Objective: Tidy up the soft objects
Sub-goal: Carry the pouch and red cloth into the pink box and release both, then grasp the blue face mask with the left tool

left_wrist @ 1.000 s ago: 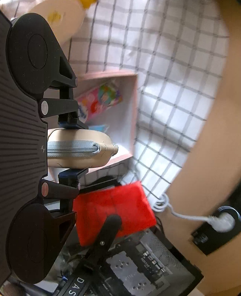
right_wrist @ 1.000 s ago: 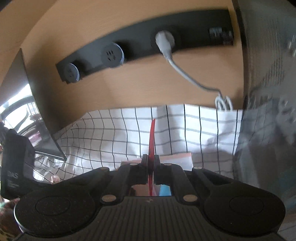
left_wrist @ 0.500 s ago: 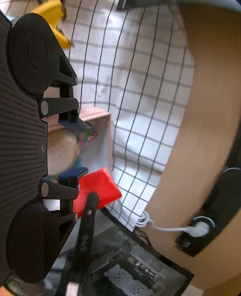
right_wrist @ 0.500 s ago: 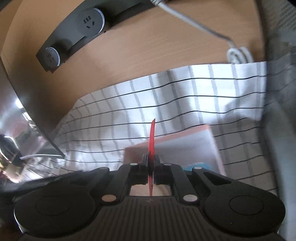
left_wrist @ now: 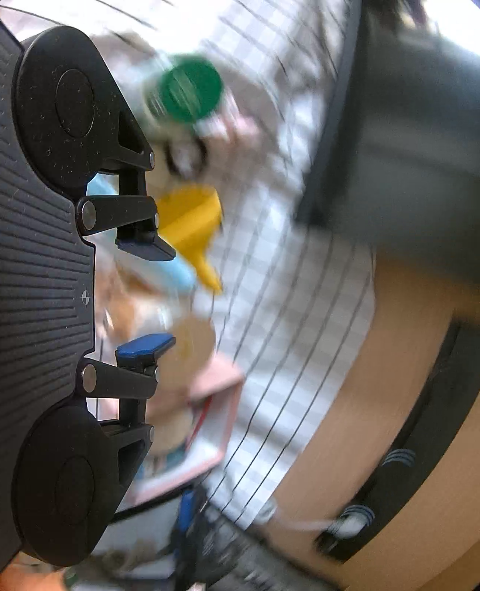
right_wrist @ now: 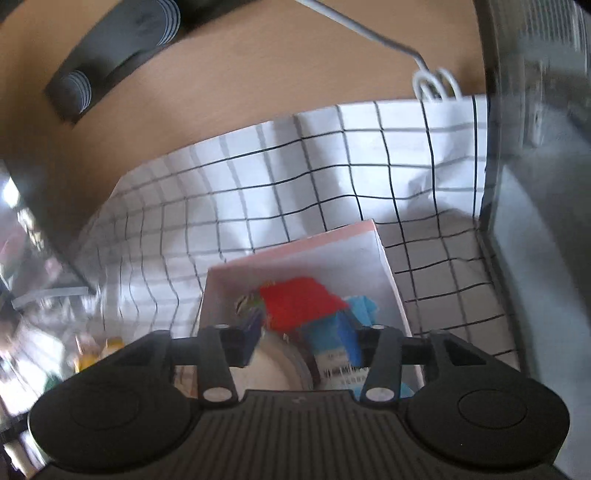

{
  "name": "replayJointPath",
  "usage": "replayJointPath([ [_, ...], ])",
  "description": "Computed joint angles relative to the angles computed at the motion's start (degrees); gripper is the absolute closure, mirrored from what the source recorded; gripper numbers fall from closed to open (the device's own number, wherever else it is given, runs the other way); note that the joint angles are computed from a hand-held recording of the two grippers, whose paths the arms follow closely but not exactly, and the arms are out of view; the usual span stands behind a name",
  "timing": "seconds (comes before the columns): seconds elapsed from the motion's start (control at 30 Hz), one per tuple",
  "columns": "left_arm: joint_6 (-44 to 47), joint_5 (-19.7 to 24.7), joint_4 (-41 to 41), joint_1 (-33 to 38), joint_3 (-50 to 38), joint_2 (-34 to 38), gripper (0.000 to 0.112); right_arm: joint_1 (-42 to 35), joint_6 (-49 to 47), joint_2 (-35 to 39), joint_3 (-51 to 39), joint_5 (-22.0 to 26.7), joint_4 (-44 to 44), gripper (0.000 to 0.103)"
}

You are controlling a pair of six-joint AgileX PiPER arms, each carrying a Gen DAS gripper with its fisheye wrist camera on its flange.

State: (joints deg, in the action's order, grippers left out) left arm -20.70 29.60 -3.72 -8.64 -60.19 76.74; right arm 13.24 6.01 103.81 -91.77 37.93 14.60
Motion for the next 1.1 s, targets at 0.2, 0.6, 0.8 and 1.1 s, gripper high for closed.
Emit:
replayJointPath([
  [0.2, -1.0, 0.8, -1.1, 8.8, 10.0, -9.1, 0.065, 8.0, 4.8, -7.7, 11.0, -4.6, -10.3, 0.031],
  [0.6, 16.1, 6.5, -12.0, 10.5, 15.2, -11.3, 0.065, 21.1, 14.7, -5.7, 18.0, -1.8, -18.9, 0.029],
  [0.8, 23.2, 7.4, -18.6, 9.4, 14.8, -9.6, 0.065, 26.2, 23.4, -6.3, 20.7, 0.4, -29.0, 0.027],
  [1.1, 28.9, 4.8, -14.5, 9.8, 7.5, -3.0, 0.065, 26.2, 24.1, -7.9, 23.9, 1.5, -29.0, 0.023],
])
